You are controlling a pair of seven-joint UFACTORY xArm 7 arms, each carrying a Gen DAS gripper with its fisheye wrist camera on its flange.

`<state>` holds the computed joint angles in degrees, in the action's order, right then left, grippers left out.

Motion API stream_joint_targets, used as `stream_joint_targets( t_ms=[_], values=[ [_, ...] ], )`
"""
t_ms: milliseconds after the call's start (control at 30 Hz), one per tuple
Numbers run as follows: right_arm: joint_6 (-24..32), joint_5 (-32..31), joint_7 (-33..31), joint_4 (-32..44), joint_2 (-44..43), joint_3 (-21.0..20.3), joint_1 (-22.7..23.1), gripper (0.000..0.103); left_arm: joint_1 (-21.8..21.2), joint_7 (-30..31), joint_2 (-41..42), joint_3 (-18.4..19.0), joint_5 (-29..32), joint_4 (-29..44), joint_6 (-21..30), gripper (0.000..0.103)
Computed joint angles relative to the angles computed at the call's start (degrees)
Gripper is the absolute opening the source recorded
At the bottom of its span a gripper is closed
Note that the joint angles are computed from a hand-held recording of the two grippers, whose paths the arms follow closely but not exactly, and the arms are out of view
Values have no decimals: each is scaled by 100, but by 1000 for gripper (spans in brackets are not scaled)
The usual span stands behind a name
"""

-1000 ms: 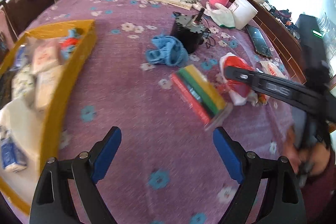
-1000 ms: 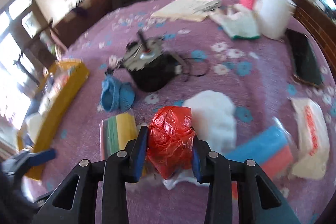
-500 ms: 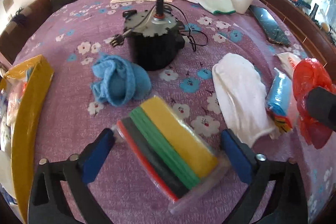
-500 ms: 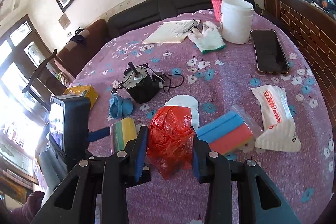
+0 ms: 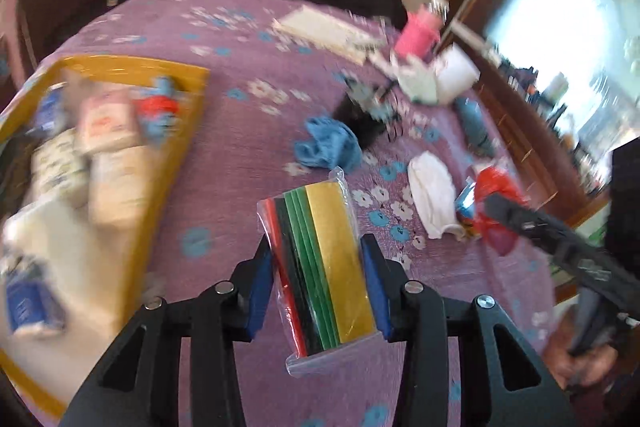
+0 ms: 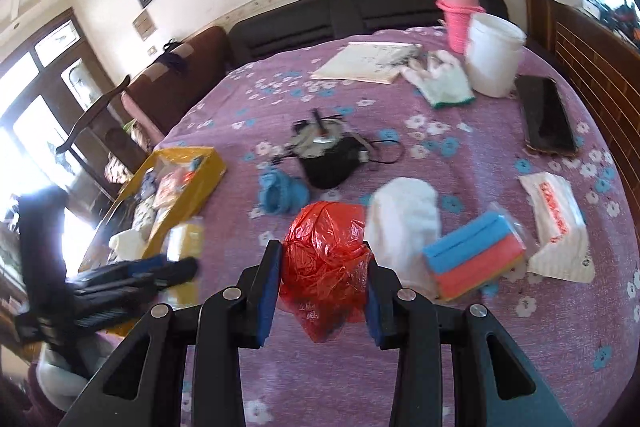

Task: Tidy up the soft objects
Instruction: 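Carry both held items into the yellow-rimmed tray and open both tools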

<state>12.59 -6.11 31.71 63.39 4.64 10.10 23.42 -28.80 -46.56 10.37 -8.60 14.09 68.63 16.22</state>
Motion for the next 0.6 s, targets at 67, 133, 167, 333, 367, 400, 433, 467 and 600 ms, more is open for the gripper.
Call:
stream_joint_targets(
  t_ms=[67,133,167,333,367,400,433,467,600],
  values=[
    [79,57,-117,218,145,93,71,39,93,-206,-597,102,93,-636,-239,41],
    [147,153,-261,439,314,166,143,39,309,-687,-1228,143,474,-1237,-355,41],
    [181,200,-326,557,406,196,189,39,458,-896,-1469,117,657,-1446,-334,41],
    [458,265,-649,1432,1081,338,578,40,1373,-1690,-2436,-161,1229,-2291,65,41],
    [537,288,-722,1636,1232,366,661,40,1507,-1701,-2549,-180,1193,-2415,127,41],
    [616,315,-795,1834,1379,387,737,40,1673,-1773,-2628,-225,1191,-2530,167,41],
    [729,349,-893,2102,1572,431,824,40,1822,-1806,-2676,-258,1172,-2631,164,41],
    [828,384,-984,2322,1728,461,908,40,1928,-1735,-2710,-258,1110,-2695,192,41],
    [1325,382,-1234,3355,2419,448,1354,40,2264,-1761,-2504,-301,983,-2760,299,53]
  ],
)
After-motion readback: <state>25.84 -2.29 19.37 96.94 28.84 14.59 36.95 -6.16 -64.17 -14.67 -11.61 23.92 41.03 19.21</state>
